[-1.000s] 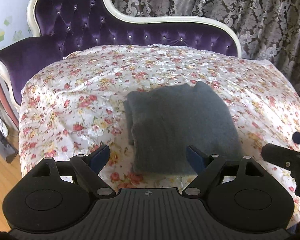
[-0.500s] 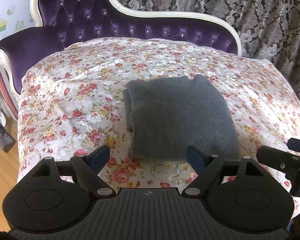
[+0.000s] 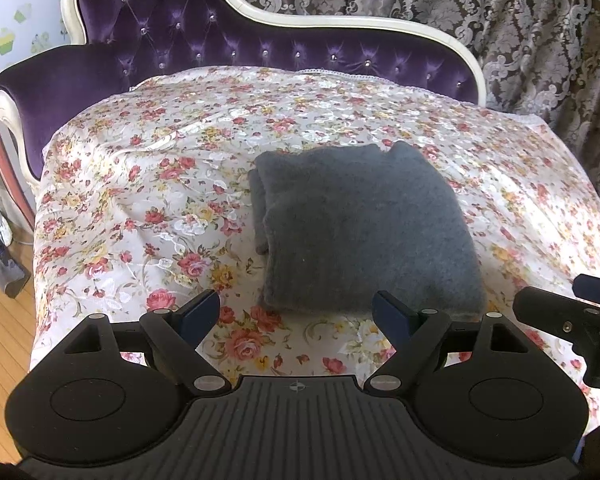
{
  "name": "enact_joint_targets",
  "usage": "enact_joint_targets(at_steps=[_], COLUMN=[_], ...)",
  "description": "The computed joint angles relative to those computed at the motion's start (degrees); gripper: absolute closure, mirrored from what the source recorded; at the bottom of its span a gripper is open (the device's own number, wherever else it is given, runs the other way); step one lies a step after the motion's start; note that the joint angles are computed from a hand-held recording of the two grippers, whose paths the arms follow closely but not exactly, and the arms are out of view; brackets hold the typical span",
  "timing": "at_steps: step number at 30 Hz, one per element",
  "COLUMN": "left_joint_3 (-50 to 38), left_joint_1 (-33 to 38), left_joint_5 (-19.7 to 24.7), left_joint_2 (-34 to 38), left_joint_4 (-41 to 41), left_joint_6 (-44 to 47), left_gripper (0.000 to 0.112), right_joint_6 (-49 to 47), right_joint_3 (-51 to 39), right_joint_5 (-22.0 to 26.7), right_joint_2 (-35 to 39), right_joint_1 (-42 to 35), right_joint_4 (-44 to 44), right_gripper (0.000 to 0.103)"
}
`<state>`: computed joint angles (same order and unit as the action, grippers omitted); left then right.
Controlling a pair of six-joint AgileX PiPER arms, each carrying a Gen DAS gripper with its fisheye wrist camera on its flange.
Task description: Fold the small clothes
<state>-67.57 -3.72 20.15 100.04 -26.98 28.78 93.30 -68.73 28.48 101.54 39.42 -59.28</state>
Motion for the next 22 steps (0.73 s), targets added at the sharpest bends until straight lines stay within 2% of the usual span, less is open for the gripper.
enact_joint_targets(at_steps=[22], left_joint_3=[-0.49], left_joint_1=[0.28], left_joint_5=[0.32], left_joint_2=[0.92], left_joint_4=[-0.1], left_joint_6=[0.79], left_gripper=[0.029], right_joint_6=[-3.11], right_joint_3=[-0.77], right_joint_5=[-1.91], right_joint_2=[1.04], right_joint_1=[-0.58], right_joint_4=[3.11], right_gripper=[0.001])
